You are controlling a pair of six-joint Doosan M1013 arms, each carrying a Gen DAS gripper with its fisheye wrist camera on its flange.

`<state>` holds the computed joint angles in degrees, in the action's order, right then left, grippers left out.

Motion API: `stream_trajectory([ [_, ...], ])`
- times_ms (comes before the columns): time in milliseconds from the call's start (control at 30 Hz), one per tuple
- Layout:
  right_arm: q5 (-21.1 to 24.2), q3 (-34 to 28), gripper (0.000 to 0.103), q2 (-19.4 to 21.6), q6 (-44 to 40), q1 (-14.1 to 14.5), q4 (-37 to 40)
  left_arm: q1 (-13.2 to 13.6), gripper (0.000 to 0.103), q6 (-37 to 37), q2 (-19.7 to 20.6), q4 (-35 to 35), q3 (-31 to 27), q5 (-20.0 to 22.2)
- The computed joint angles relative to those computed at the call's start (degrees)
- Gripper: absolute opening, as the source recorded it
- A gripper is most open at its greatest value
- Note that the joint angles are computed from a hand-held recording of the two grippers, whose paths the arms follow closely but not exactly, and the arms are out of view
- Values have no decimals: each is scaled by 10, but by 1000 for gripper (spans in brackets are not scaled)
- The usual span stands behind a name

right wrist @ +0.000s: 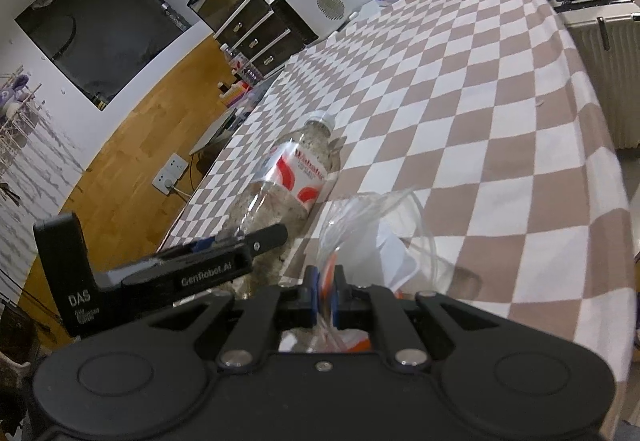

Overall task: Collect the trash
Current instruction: 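Lift the bottle and plastic bag and carry them toward the trash bin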

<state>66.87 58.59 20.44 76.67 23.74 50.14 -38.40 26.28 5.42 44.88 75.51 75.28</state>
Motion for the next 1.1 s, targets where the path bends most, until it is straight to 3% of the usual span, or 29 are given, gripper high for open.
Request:
stream_trajectory([
  [267, -29, 14, 6, -15, -12, -12, -1, -36, 62, -70, -9, 63, 8, -5],
  [467, -62, 30, 6, -34, -33, -27, 7, -69, 62, -97, 3, 122, -12, 14],
  [700, -106, 64, 6, -65, -63, -53, 10, -102, 62, -98, 29, 155, -48, 0],
  [1100, -184, 142, 6, -129, -134, -115, -26, -134, 62, -86, 95, 157, -121, -36],
])
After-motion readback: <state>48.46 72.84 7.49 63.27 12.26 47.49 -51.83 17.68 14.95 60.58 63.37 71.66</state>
